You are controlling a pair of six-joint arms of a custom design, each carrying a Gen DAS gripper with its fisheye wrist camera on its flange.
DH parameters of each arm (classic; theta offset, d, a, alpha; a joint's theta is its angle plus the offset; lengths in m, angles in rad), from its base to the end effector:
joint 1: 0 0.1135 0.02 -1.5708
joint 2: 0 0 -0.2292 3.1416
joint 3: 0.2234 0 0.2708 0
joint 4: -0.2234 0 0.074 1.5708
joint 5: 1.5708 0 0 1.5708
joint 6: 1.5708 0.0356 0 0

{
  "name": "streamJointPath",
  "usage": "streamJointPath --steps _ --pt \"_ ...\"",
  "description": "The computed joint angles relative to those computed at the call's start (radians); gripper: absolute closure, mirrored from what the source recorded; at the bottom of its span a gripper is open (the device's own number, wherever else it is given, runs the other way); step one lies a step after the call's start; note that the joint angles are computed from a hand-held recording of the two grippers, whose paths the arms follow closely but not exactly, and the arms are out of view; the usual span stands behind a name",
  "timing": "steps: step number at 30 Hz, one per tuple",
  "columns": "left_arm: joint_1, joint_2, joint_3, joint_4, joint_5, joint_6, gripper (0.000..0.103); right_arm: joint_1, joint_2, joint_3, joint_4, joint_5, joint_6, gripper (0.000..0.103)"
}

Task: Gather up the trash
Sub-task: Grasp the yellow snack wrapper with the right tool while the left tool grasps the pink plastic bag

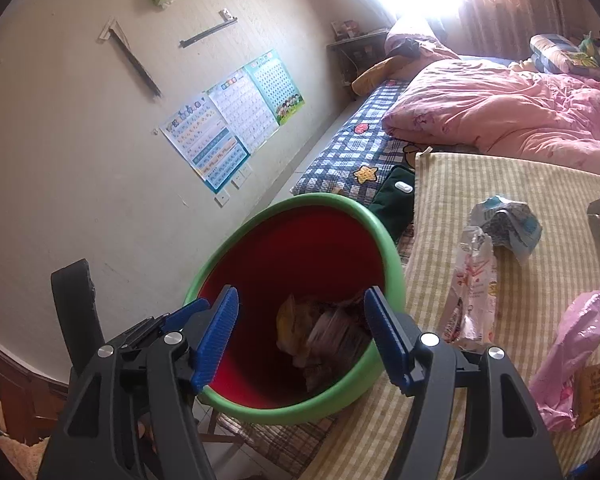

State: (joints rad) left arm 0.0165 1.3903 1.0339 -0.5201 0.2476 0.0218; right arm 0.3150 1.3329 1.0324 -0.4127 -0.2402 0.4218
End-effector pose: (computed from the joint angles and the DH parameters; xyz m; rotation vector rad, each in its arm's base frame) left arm 0.3168 -0.0035 0.2197 0.1158 2.4288 -0.2854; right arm 0.2998 0.1066 0.2443 -0.0040 2.3470 0.6497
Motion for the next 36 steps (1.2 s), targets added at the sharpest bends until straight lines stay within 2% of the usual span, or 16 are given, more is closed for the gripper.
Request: streamJointPath --steps 5,9,15,18,23,26,31,33,36 --pt "-0.022 -0.022 -0.014 0.01 0.006 -0.007 0.045 -0.042 -0.1 -0.07 -0.035 0.027 -0.024 0.035" --pt "-0.078 -0.065 -0.033 0.019 -0.012 -0.032 0.044 -0.141 -0.204 -0.158 -0.079 0.024 -0.055 0.034" --pt "-0.185 -0.103 -0.053 0.023 -0.068 -0.087 0.043 -0.441 -0.375 -0.274 -0.185 -0.005 -0.191 0.034" --pt "-0.265 -0.124 -0.071 0.021 -0.115 -0.13 0.043 -0.675 -0.404 -0.301 -0.222 -0.025 -0.33 0.034" --pt "-0.41 -0.127 -0.082 0.014 -0.208 -0.231 0.042 -0.997 -0.269 -0.276 -0.197 -0.038 -0.557 0.033" --pt "-0.49 -0.12 -0.085 0.014 -0.261 -0.291 0.041 -1.118 -0.143 -0.245 -0.171 -0.065 -0.667 0.033" --pt "-0.604 -0.061 -0.048 0.016 -0.321 -0.371 0.04 -1.181 0.039 -0.181 -0.146 -0.09 -0.791 0.033" --pt "-0.649 -0.015 -0.015 0.018 -0.335 -0.393 0.04 -1.201 0.092 -0.156 -0.157 -0.117 -0.832 0.049" --pt "-0.704 0.061 0.043 0.019 -0.346 -0.408 0.039 -1.238 0.102 -0.143 -0.189 -0.177 -0.882 0.049"
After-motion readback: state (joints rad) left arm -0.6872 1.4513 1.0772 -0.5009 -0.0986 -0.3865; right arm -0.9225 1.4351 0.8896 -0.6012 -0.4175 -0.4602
